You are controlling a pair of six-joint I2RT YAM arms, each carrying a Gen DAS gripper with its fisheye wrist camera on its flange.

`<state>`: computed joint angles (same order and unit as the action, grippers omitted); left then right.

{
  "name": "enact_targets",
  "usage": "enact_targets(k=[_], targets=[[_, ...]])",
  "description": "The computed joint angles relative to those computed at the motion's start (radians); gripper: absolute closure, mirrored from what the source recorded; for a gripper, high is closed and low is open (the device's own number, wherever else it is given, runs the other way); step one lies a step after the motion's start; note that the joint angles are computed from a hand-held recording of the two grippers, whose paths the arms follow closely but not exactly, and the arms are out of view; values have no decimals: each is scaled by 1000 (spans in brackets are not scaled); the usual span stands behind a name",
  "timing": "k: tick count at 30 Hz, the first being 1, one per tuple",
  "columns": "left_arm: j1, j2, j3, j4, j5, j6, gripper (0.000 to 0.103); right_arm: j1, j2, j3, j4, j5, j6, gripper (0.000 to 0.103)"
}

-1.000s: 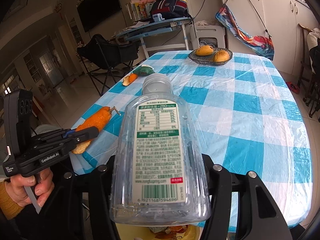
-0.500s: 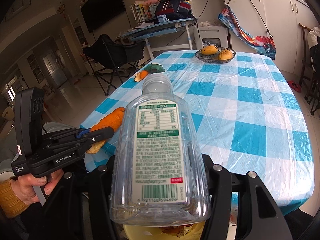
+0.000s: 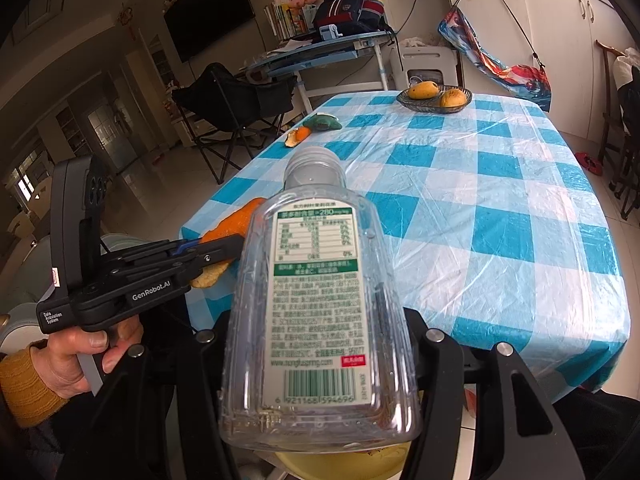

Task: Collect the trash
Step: 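Carry the orange peel and plastic bottle toward the yellow basin with both grippers, then open the left gripper over the basin to drop the peel while the right holds the bottle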

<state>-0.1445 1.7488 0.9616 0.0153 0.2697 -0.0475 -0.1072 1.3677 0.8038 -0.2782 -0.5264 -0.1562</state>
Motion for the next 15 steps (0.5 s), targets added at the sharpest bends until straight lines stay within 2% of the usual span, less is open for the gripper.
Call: enact_targets(k=[15], targets=[[-13,-71,-78,-9,33,5,89,6,-112,-63,-148,22,4,48]])
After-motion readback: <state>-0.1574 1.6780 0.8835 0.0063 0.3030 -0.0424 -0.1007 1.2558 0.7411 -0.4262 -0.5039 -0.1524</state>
